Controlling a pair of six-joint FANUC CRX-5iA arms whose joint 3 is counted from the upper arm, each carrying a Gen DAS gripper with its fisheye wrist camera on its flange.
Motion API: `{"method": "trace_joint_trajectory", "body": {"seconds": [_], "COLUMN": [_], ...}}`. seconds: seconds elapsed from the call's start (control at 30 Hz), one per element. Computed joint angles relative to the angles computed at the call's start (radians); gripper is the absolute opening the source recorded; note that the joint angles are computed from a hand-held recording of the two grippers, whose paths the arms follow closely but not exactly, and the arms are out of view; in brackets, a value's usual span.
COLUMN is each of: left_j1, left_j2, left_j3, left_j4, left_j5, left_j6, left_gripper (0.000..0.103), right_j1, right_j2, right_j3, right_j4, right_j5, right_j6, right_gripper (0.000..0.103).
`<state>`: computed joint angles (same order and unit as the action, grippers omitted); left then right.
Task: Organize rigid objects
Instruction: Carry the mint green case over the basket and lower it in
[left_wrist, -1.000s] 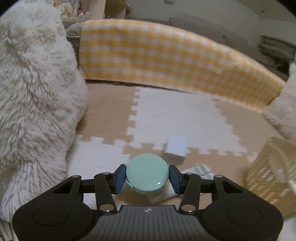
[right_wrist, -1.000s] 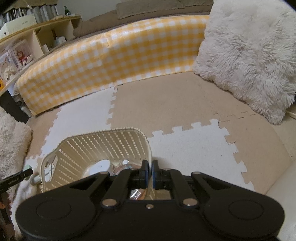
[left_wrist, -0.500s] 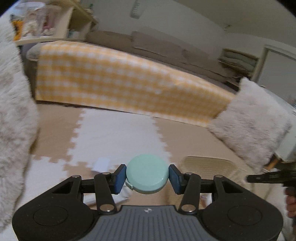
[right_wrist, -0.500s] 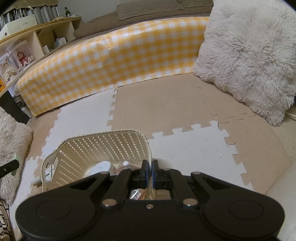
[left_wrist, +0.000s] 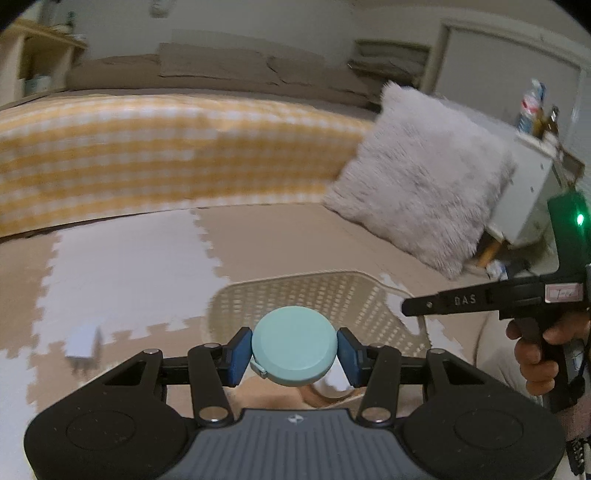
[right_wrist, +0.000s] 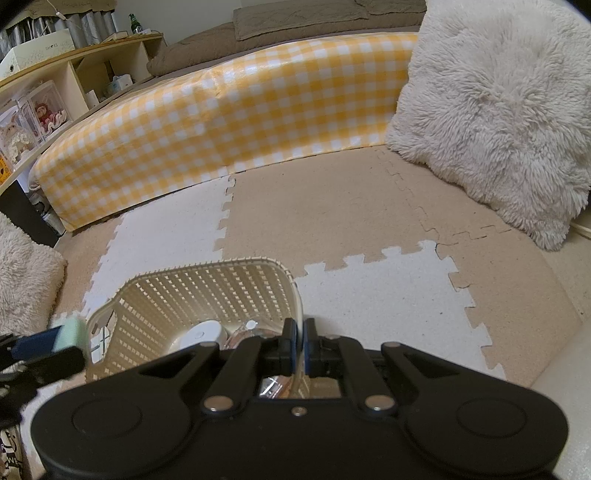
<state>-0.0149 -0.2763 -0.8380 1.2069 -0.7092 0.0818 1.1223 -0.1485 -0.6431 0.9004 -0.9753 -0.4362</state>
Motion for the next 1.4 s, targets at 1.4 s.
{"method": "trace_joint_trajectory", "body": {"seconds": [1.4], "left_j1": [-0.155], "left_j2": [0.307], "left_j3": [0.223], "left_j4": [-0.133], "left_j5": [-0.012], "left_j6": [0.538], "left_gripper": [0.073], "right_j1": [-0.009], "right_j2": [-0.012], "right_j3": [-0.014], "right_j4": [0.007], "right_j5": [0.028], "right_j6": [-0.024], "right_gripper": [0.004]}}
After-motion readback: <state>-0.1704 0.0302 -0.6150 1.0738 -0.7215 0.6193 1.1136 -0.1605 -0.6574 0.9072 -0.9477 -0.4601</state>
